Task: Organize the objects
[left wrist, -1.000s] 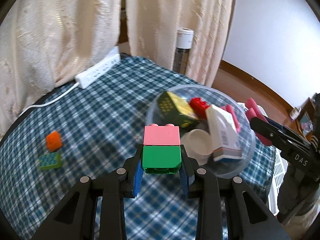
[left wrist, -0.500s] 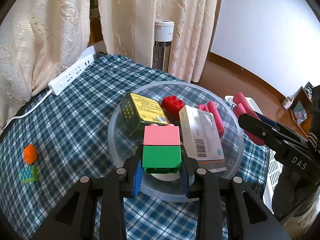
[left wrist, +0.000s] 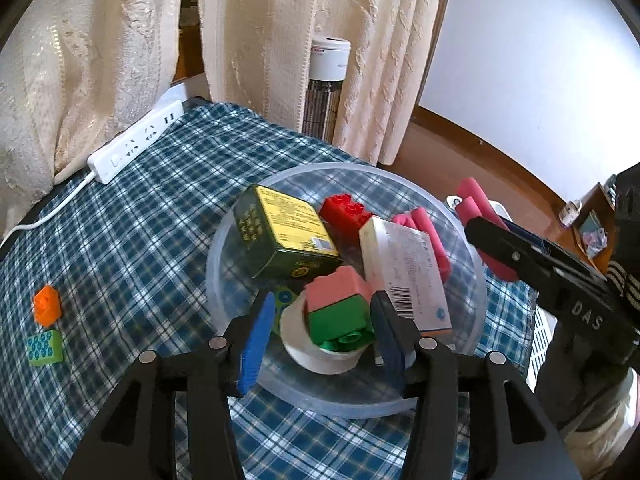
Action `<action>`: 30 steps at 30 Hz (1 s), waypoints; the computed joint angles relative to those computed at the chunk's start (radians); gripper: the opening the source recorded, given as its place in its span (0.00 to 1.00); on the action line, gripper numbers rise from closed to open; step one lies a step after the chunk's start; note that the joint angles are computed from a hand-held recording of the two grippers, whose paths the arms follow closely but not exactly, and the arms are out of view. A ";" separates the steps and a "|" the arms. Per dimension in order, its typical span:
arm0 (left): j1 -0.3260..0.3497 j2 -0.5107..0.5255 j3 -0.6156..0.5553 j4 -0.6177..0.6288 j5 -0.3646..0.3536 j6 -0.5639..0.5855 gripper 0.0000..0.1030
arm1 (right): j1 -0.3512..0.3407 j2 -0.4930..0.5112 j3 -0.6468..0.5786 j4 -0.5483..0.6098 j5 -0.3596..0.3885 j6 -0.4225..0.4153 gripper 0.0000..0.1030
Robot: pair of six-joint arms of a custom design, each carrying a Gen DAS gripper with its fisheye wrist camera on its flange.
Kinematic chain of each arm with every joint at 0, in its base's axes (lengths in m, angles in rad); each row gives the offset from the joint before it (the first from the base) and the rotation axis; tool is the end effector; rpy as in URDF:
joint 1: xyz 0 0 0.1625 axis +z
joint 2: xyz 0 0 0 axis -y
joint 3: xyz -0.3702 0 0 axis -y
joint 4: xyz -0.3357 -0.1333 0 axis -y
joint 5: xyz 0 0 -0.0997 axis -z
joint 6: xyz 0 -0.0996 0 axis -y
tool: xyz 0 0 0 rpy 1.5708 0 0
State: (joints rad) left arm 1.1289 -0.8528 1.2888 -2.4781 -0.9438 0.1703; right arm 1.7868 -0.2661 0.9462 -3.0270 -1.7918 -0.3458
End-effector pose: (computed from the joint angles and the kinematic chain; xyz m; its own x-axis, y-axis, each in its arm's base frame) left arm -0.1146 -0.6906 0.2729 -0.7691 0.2405 -0.5921 0.5189 0.7759 -0.3589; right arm 0.2712 -0.7159 0.0492 -0.8757 -0.2919 0.3846 -0.4781 0.6358 -0.6060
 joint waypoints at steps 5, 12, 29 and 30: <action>0.003 -0.017 0.013 -0.004 0.005 -0.015 0.51 | 0.004 0.046 -0.101 0.058 -0.001 -0.016 0.53; -0.002 -0.051 0.047 -0.042 0.014 -0.012 0.56 | 0.015 0.186 -0.388 0.218 -0.028 -0.049 0.53; 0.008 -0.115 0.102 -0.093 0.059 -0.040 0.64 | 0.033 0.273 -0.562 0.324 -0.062 -0.052 0.60; 0.008 -0.120 0.107 -0.097 0.065 -0.042 0.64 | 0.036 0.256 -0.526 0.302 -0.061 -0.052 0.60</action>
State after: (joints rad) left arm 1.1369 -0.9731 1.3959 -2.5754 -0.8787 0.1284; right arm 1.8227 -0.0104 0.4206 -2.7255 -1.8533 -0.3980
